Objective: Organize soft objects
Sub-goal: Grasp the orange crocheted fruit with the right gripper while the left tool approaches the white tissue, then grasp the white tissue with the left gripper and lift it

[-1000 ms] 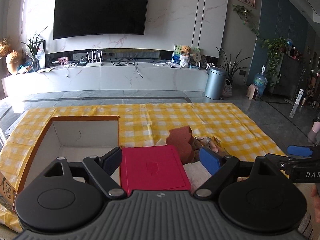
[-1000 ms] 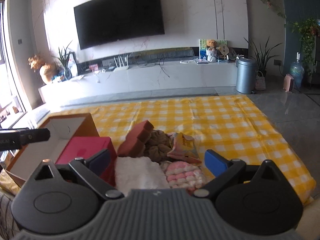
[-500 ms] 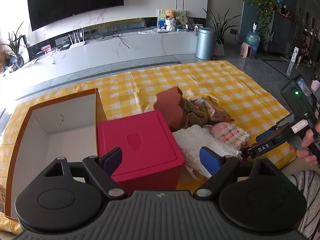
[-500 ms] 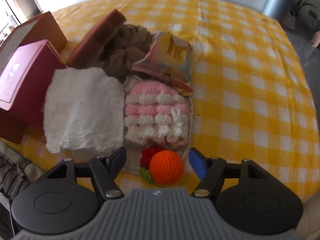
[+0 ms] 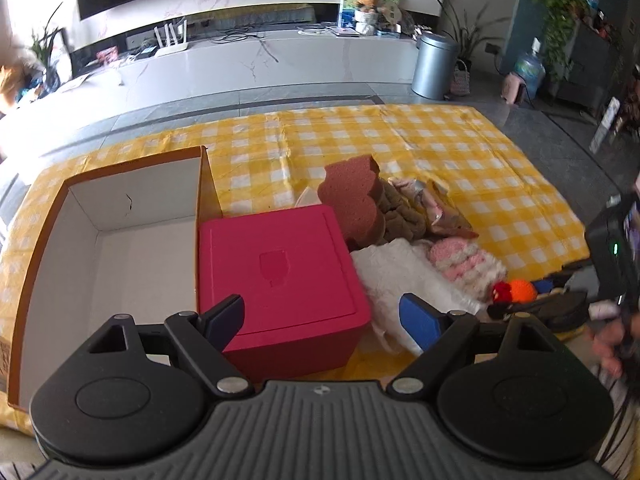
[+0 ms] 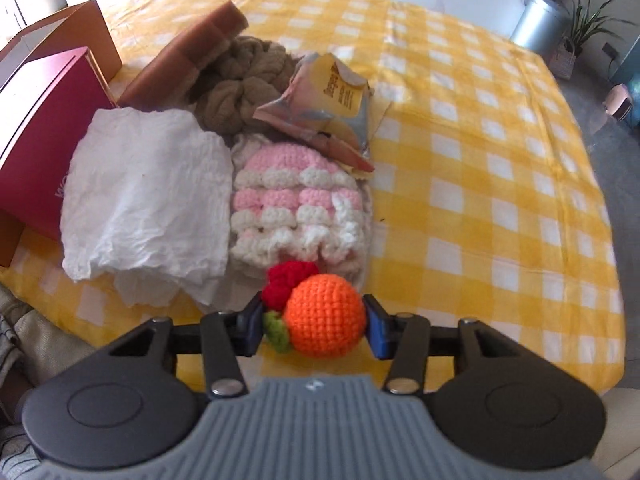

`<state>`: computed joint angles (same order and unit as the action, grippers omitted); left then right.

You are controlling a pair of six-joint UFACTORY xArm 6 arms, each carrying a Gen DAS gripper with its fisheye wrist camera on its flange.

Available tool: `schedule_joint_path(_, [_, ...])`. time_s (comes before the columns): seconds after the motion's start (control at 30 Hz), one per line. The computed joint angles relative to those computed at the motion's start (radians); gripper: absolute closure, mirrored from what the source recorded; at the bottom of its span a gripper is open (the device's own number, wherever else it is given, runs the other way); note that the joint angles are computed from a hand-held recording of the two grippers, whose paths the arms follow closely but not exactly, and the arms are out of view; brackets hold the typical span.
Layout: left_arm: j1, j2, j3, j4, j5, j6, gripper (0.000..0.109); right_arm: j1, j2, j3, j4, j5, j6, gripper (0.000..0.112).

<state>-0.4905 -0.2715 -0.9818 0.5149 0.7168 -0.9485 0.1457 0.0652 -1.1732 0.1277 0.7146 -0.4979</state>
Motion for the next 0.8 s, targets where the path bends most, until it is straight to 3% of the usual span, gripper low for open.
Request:
schedule_joint_path(0.1, [-0.022, 0.086, -0.098, -0.081, -0.015, 0.012, 0.006, 0.009, -0.076, 0.112, -0.091, -0.18, 0.085, 0.063])
schedule_joint_path(0.2, [-0.073, 0.212, -0.248, -0.119, 0.098, 0.086, 0.006, -0.003, -0.126, 0.167, -0.048, -0.255, 0.095, 0.063])
schedule_joint_path(0.33, [-0.11, 0.361, -0.392, -0.178, 0.177, 0.22, 0.006, -0.015, -0.146, 0.223, -0.029, -0.37, 0.13, 0.063])
schedule_joint_path(0.53, [-0.089, 0.562, -0.597, -0.298, 0.355, 0.155, 0.007, -0.021, -0.136, 0.229, 0.033, -0.401, 0.13, 0.063])
schedule_joint_path(0.73, [-0.1, 0.778, -0.835, -0.192, 0.513, 0.101, 0.012, -0.014, -0.133, 0.238, 0.063, -0.42, 0.103, 0.063])
schedule_joint_path(0.8, [-0.104, 0.796, -0.844, -0.162, 0.515, 0.077, 0.02, -0.014, -0.136, 0.244, 0.069, -0.427, 0.1, 0.063])
